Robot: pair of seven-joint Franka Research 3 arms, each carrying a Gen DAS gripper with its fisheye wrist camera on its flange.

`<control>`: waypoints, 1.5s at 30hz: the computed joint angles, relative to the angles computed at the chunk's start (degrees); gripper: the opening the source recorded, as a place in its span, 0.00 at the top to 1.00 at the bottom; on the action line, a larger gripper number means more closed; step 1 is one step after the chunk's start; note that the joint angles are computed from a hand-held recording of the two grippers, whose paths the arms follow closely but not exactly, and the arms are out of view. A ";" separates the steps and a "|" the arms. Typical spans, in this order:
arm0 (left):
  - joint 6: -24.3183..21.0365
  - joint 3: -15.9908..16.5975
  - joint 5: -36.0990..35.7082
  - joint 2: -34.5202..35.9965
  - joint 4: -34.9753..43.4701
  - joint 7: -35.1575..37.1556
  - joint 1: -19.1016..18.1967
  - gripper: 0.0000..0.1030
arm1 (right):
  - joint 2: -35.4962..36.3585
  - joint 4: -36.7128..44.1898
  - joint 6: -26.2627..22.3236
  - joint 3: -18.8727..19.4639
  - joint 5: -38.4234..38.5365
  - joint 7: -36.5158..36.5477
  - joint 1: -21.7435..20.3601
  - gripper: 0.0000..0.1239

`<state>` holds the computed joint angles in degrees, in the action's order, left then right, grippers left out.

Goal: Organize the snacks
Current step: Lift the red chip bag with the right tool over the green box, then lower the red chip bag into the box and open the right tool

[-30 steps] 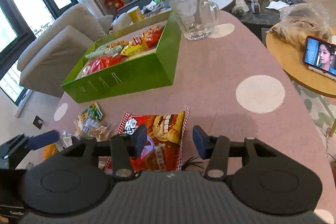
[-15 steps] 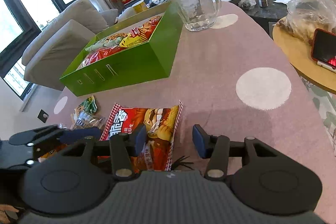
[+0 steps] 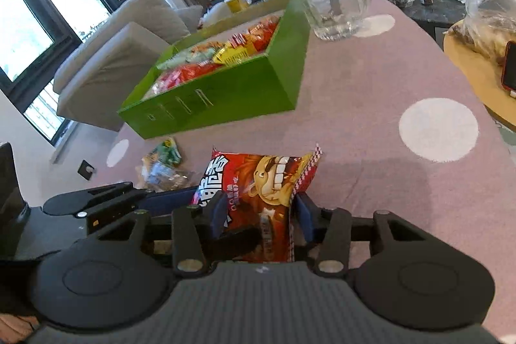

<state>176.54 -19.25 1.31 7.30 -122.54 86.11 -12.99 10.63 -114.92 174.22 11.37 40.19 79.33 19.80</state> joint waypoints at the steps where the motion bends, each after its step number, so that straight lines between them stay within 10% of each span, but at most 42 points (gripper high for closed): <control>1: 1.10 0.90 1.63 -0.72 -0.67 -1.07 -0.70 0.40 | -0.53 -0.32 0.55 0.12 0.02 -0.23 0.11 0.61; 9: 5.13 2.32 3.12 -4.73 -3.22 -3.03 -0.80 0.40 | -1.66 1.06 2.54 0.22 -1.27 -1.31 1.06 0.61; 16: 6.37 9.14 27.22 -5.19 -0.65 -24.01 -2.77 0.40 | 0.95 6.39 2.95 0.52 -3.56 -2.23 1.19 0.61; 29: 3.48 14.34 40.23 3.03 13.60 -34.07 -4.39 0.40 | 10.46 20.69 1.50 0.11 -9.43 0.87 0.14 0.60; 45: -1.46 9.18 24.83 13.80 24.16 -17.82 -0.26 0.40 | 19.10 31.35 -4.32 -1.83 -12.82 5.73 0.11 0.60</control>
<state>175.08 -10.07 26.14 21.10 -98.38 68.30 -13.25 29.72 -83.57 169.90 9.53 27.37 85.06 19.91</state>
